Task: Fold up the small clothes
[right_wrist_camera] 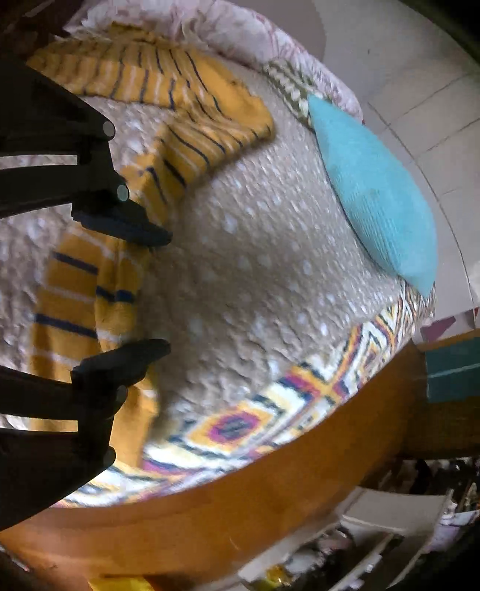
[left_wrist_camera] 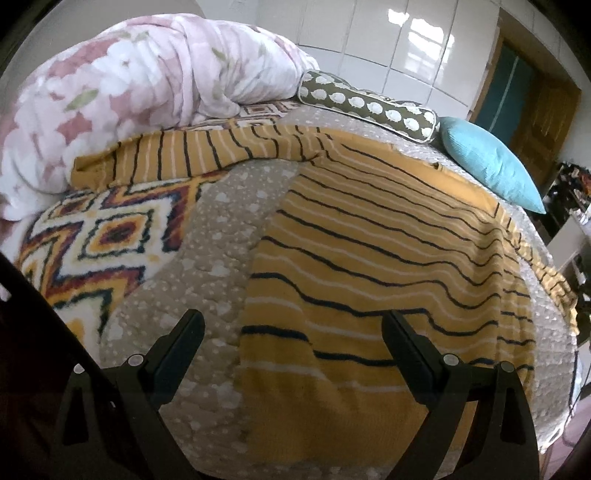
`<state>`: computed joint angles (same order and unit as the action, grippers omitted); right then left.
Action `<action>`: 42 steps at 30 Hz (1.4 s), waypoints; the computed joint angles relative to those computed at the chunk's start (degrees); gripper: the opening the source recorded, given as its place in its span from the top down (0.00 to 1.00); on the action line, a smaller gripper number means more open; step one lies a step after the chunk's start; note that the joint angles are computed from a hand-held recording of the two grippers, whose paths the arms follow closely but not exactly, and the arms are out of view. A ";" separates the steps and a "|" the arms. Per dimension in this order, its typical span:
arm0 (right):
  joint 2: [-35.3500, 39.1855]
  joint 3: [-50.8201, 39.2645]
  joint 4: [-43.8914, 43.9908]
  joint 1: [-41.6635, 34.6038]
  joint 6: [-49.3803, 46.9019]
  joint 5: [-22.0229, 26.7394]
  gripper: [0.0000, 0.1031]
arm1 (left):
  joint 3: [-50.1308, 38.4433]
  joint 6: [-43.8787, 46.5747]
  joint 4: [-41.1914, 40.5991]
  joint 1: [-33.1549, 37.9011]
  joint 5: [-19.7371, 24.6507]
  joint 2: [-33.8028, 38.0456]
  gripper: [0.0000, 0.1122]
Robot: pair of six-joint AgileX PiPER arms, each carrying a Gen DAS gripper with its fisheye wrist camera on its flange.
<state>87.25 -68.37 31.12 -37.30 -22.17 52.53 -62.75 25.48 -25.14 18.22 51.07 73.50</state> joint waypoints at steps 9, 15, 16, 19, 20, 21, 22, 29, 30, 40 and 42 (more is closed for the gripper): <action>-7.72 7.13 7.77 -3.80 -9.78 12.77 0.45 | 0.65 1.37 -0.80 0.08 0.03 -1.14 0.14; -15.76 9.96 -2.08 -5.30 1.31 9.82 0.43 | 0.66 2.53 -2.84 1.78 0.36 0.20 0.14; -15.75 9.53 -1.98 -6.49 2.80 9.31 0.42 | 0.71 2.53 -2.95 1.82 0.44 0.47 0.14; -12.68 7.60 2.88 -10.70 7.35 8.91 0.37 | 1.15 2.65 -3.04 1.75 0.66 0.53 0.14; -10.25 6.70 5.20 -11.96 10.87 8.99 0.35 | 1.30 2.79 -2.99 1.70 0.66 0.42 0.14; -8.25 5.81 6.52 -12.16 14.29 8.82 0.34 | 1.50 2.88 -2.89 1.55 0.52 0.23 0.14; -6.00 5.13 7.89 -12.52 18.04 8.58 0.34 | 1.75 2.96 -2.77 1.30 0.25 0.05 0.14; 0.95 -0.63 -1.66 -4.75 37.45 1.00 0.59 | 2.89 3.99 -2.78 0.50 -0.22 -0.41 0.14; 1.84 -2.36 -5.89 -2.91 40.40 1.27 0.77 | 3.18 4.22 -2.66 0.44 -0.59 -0.55 0.14; -7.71 -12.57 -2.11 1.29 30.00 -6.17 0.95 | 2.55 5.20 -4.67 3.04 -0.76 0.15 0.14; -11.07 -8.40 2.08 -1.29 25.94 -6.86 0.95 | 2.58 5.79 -5.38 4.01 -0.89 0.48 0.14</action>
<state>76.17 -76.76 33.20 -38.59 3.78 45.67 -60.17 31.26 -30.51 22.23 50.18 73.98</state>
